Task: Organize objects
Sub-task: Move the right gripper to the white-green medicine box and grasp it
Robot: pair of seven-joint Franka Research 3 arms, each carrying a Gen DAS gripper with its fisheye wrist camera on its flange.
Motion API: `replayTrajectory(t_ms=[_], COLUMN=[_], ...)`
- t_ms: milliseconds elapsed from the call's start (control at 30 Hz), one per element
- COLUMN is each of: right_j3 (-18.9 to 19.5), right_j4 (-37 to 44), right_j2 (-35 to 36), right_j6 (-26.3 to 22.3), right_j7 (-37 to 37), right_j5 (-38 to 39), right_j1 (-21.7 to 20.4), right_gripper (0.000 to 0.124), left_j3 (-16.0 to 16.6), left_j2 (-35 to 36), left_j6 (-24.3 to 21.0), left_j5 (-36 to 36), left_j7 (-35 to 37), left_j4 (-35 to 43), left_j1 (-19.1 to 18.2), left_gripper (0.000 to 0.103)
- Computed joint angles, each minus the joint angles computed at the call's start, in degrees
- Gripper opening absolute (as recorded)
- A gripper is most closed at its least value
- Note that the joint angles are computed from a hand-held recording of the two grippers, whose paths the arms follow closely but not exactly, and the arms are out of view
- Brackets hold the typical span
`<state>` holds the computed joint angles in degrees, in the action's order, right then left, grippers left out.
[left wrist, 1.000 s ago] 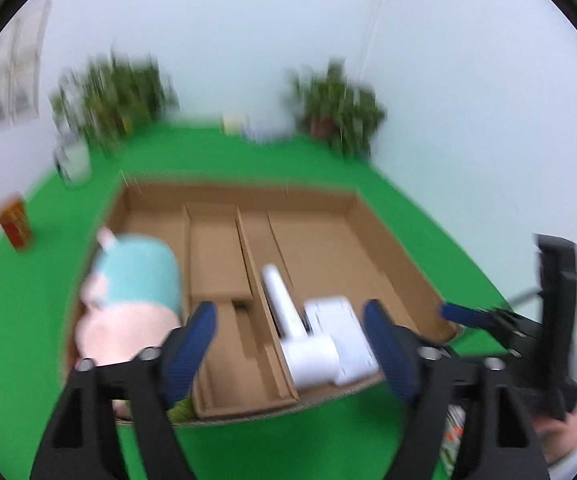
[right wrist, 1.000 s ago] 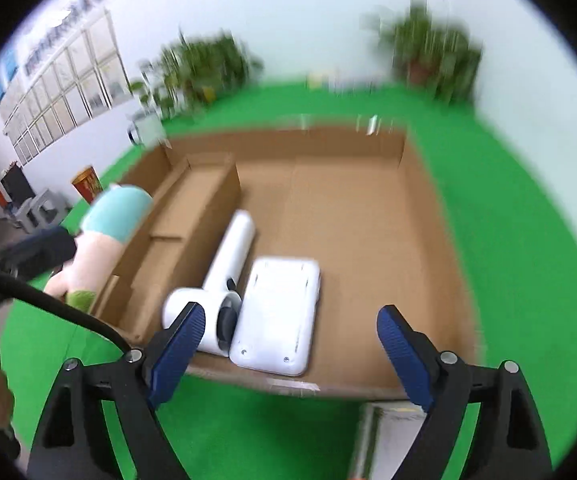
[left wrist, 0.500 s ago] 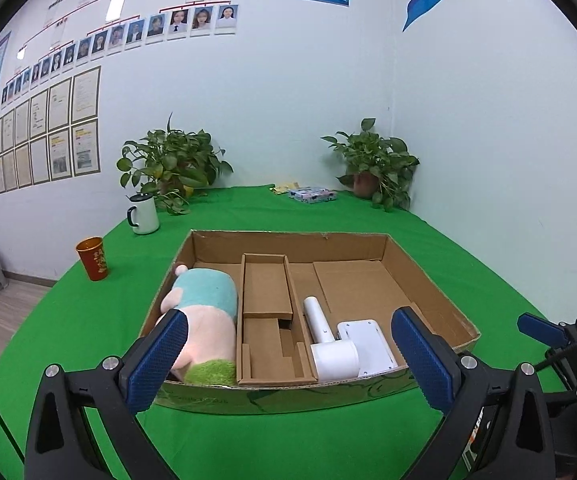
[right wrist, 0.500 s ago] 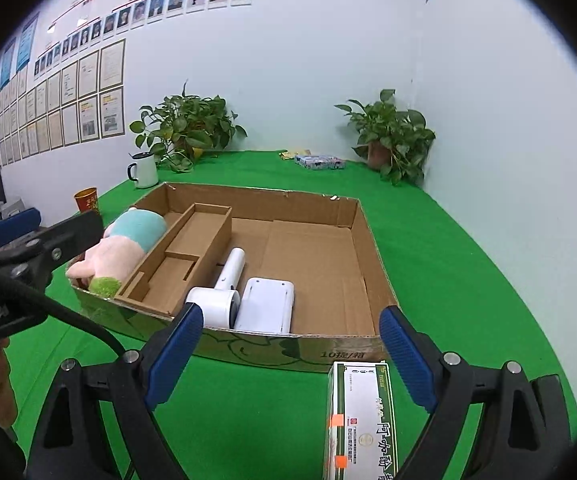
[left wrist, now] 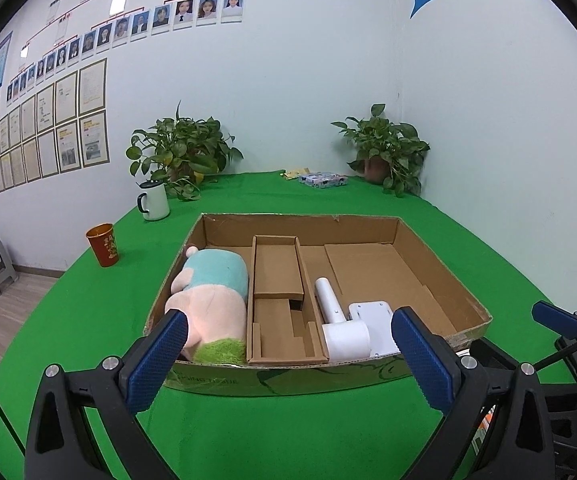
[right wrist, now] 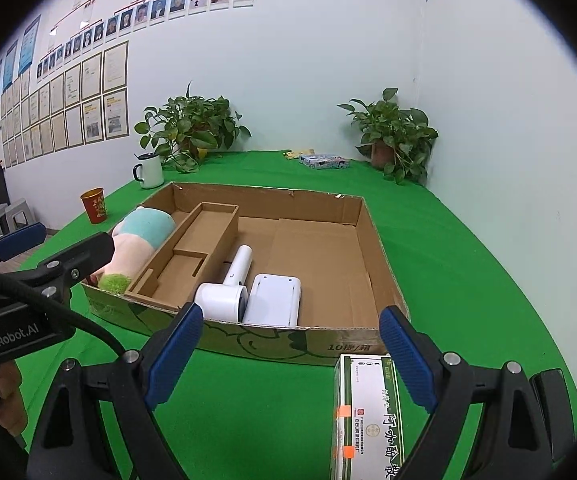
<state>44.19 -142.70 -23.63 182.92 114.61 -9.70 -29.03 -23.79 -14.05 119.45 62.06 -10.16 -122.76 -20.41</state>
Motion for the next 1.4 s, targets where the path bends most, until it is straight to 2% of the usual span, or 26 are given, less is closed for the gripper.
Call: replayTrajectory(t_ms=[133,267,400,733,833,900,967,1000,1033,1100,1267,1400], right_j3=[1.1,3.4,4.2,3.5,2.1,0.3,-4.7,-6.4,-7.4,-9.4,-20.2,-31.0], right_j4=[0.2,-0.5,-1.2,-1.6,-2.2,-2.9,-4.2,-4.8,-5.6,-7.3,-11.1,-11.1], right_j2=[0.0,-1.4,-2.2,-1.3,-1.0,-0.7,0.5,0.6,0.3,-0.3,-0.1,2.2], right_j6=[-0.1,1.1,1.0,0.9,1.4,1.8,1.7,1.2,0.4,-1.3,-7.1,-12.0], right_j7=[0.7,2.1,2.0,1.5,1.1,0.1,-1.9,-2.7,-3.2,-3.8,-6.4,-11.5], right_j5=[-0.1,0.2,1.4,2.0,2.5,3.0,4.0,4.5,4.8,4.6,4.2,7.6], right_j1=[-1.3,-3.7,-4.2,-2.9,-1.5,0.3,5.1,6.6,7.2,8.0,15.9,27.2], right_gripper=[0.09,0.09,0.09,0.09,0.09,0.09,0.09,0.09,0.09,0.09,0.09,0.09], left_j3=[-0.4,0.2,0.2,0.6,0.6,0.9,1.8,2.5,3.2,3.1,2.3,2.3], left_j2=[0.9,0.8,0.9,0.2,0.2,-0.1,-0.9,-1.4,-2.1,-3.0,-3.7,-3.4], left_j6=[-1.4,-0.9,-1.0,0.9,1.5,3.1,6.5,8.8,11.6,14.2,17.5,20.6], left_j5=[0.9,0.7,1.0,0.0,-0.2,-0.5,-1.6,-2.7,-3.8,-4.4,-5.9,-7.6], left_j7=[1.2,1.4,1.5,-0.2,-0.7,-0.7,-0.2,0.2,0.3,-0.7,-1.0,-0.6], left_j4=[0.7,0.2,-0.1,-1.5,-2.0,-2.7,-4.0,-4.9,-6.3,-8.1,-11.2,-12.6], left_j1=[-0.1,-0.2,-0.3,-0.2,-0.1,-0.1,0.1,0.3,0.6,1.5,2.8,3.0], left_gripper=[0.102,0.102,0.102,0.102,0.101,0.093,0.081,0.08,0.08,0.081,0.087,0.088])
